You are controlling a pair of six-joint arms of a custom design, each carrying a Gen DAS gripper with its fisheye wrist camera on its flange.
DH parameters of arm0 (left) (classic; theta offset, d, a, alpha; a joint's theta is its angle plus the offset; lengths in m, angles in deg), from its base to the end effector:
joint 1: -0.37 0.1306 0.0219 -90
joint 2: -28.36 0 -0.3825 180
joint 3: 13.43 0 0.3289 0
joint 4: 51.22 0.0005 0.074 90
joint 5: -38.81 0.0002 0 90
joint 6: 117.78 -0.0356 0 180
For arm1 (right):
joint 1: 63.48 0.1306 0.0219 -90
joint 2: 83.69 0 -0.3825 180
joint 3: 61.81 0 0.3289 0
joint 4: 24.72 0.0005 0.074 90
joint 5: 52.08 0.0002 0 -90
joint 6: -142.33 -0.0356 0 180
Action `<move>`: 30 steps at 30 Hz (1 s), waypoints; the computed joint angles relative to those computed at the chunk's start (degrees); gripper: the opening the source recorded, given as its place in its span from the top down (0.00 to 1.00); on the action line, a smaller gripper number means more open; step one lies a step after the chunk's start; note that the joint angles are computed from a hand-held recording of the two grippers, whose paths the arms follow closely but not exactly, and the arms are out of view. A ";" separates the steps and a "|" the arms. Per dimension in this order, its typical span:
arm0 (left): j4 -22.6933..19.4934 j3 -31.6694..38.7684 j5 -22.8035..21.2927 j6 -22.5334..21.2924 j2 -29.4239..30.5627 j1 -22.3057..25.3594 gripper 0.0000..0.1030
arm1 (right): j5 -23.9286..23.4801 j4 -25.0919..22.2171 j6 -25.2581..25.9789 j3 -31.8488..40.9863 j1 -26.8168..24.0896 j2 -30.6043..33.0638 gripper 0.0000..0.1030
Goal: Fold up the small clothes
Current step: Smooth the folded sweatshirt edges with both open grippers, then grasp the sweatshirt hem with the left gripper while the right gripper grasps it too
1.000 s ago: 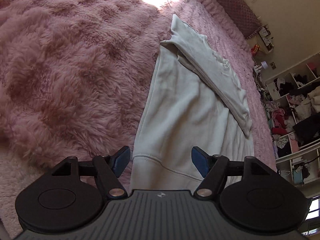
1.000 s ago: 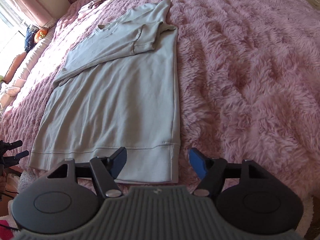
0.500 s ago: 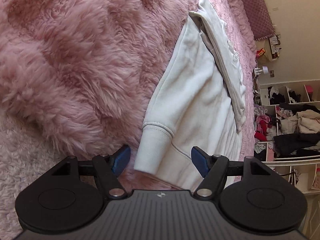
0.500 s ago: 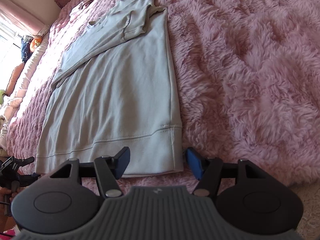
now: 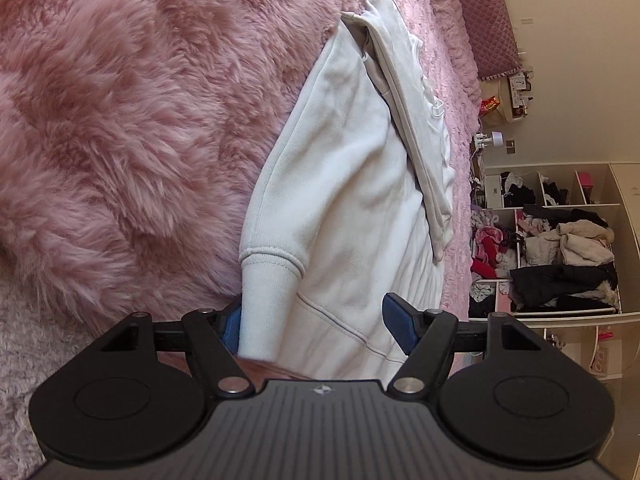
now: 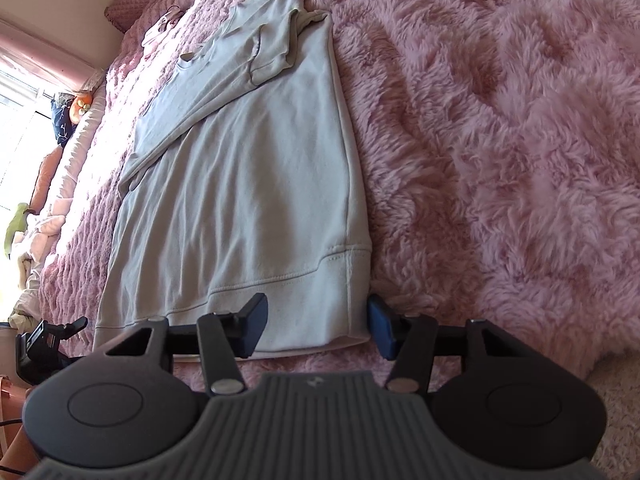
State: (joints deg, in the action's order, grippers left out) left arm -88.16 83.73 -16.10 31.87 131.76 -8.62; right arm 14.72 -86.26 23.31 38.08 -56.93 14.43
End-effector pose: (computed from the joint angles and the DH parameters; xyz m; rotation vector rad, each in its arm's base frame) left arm 0.5030 -0.1008 0.3962 -0.7615 2.4101 -1.2652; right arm 0.4537 0.0657 0.4271 0.3745 2.6443 0.7412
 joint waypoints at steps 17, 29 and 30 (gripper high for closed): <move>1.42 -1.50 -4.83 0.12 -0.28 -0.81 0.41 | -0.27 -0.81 -7.06 1.70 0.37 1.68 0.76; 9.46 -4.16 -0.32 -0.16 -2.07 -0.30 0.93 | -5.09 3.07 -10.11 1.57 -1.95 -0.62 0.92; 11.13 -4.54 0.13 1.16 -2.09 -0.14 0.94 | -5.67 4.07 -11.37 1.71 -2.22 -0.56 0.92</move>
